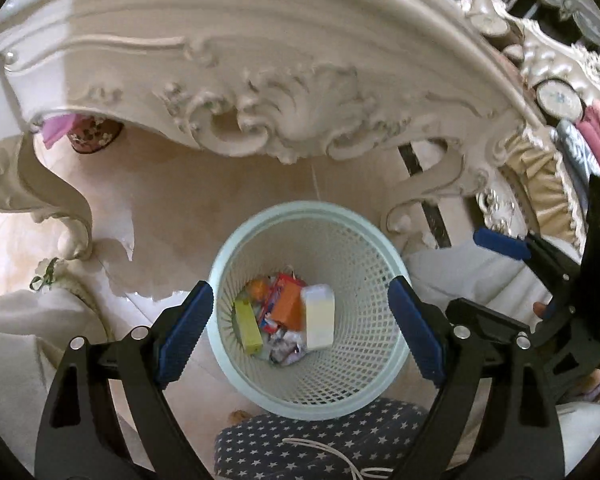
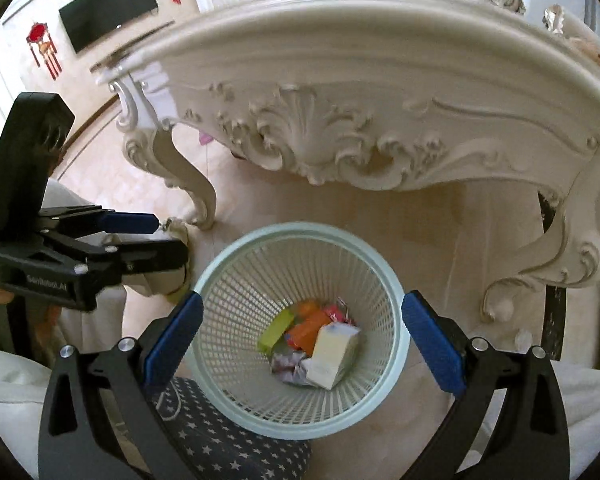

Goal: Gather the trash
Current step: 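Move both boxes over the wastebasket and release them, then grasp the teal box with the left tool while the right tool grasps the red wrapper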

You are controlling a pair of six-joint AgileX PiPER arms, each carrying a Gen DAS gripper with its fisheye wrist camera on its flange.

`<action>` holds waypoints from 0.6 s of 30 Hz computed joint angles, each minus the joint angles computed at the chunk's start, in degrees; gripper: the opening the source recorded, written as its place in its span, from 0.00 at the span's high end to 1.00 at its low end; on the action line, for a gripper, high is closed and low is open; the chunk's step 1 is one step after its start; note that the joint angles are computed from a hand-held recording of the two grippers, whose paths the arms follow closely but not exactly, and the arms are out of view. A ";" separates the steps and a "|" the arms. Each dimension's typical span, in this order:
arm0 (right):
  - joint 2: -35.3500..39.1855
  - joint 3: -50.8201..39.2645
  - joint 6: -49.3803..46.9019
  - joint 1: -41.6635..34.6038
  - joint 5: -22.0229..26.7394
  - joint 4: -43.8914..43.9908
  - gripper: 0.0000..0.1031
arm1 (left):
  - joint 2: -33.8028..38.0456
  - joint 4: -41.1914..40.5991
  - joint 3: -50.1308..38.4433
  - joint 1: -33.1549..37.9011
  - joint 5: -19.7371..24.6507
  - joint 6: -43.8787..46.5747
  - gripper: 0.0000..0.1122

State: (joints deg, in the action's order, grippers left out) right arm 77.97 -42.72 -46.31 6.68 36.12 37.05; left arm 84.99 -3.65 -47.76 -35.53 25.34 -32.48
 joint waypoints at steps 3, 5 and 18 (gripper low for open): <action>-1.36 -3.42 2.86 -2.34 4.21 0.63 0.07 | -5.18 5.93 -1.84 0.56 2.65 -4.19 0.23; -2.09 -7.17 2.41 -5.36 7.98 4.50 0.07 | -7.70 10.84 -4.15 0.72 4.98 -6.69 0.23; 18.19 -46.69 17.14 0.28 8.35 -5.71 0.08 | 5.30 19.72 -37.23 13.67 11.14 4.08 0.23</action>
